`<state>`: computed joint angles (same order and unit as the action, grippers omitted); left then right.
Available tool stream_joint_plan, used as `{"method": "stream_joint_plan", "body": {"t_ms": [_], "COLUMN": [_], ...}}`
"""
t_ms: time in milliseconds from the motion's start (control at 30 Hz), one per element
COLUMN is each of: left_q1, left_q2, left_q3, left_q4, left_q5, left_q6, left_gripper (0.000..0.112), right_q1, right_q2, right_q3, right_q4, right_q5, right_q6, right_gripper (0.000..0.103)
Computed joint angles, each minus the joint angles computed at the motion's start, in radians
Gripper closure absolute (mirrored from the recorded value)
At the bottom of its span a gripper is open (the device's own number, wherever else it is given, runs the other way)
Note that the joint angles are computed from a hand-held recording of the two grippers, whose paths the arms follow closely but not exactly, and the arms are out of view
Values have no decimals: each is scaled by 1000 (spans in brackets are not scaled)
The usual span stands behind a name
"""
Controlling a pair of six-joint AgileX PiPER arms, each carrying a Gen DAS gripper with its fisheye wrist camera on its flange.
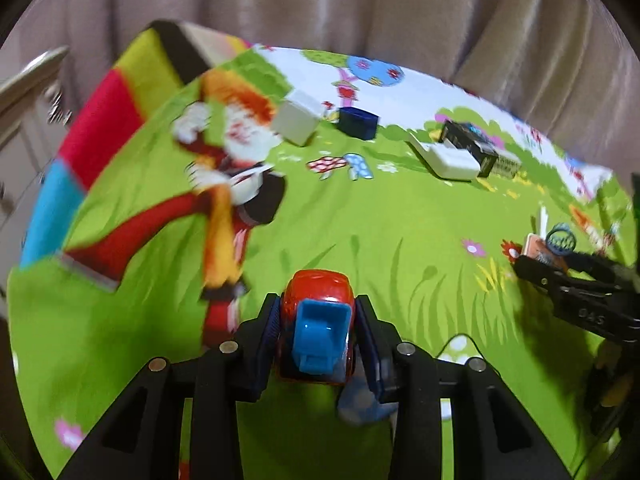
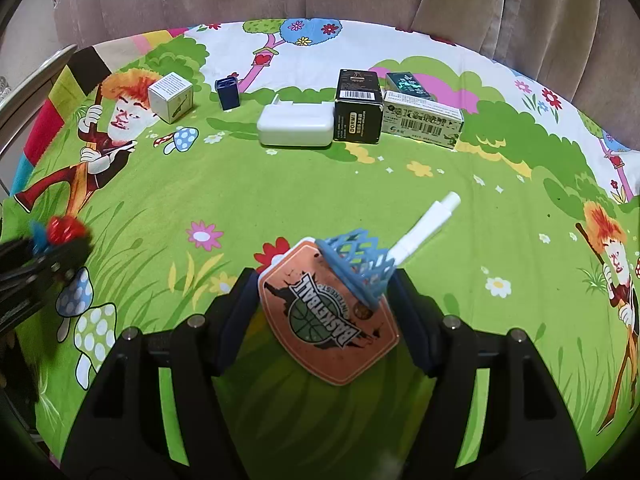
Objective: Organize rigid objects
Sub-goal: 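Carry the paddle toy and red toy car over to the storage box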
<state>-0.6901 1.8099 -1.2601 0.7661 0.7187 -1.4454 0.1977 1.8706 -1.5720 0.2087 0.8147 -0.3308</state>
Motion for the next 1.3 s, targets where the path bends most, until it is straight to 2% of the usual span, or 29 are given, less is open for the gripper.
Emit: {"method": "stream_joint_plan", "body": {"t_ms": [100,267,500,633,733,833,933,1133,1300], "left_q1": [2,-24,-27,-27,-15,-16,-49,-188,-233], "left_q2": [-20,46,54,46,18,-57,-137,-232,-276], "left_q3": [31,-66,-79,-69,-30,73,173,253,272], "left_q4": [10,-8,-12,-9,-3,18,39,130,149], "left_q5": [-23,93,111,102,61,-21,-59,23,58], "left_q6": [-33,40,53,43,7,-97,-212,-336,-355], "left_gripper": [73,73,74,74,74,74,74,74,74], "right_q1": [1,1,15,16,53,85,112,121,136], "right_q2": [0,1,-15,-99,-189,-255,-316,-422,-486], "right_q3": [1,-1,16,119,225,295,351,422,439], "right_q4": [0,0,-30,16,15,27,50,163,188], "right_q5": [-2,0,-10,-22,-56,-60,-57,-50,-28], "right_q6": [1,1,22,7,2,-24,-58,-146,-170], "right_gripper": [32,32,35,35,35,35,35,35,35]}}
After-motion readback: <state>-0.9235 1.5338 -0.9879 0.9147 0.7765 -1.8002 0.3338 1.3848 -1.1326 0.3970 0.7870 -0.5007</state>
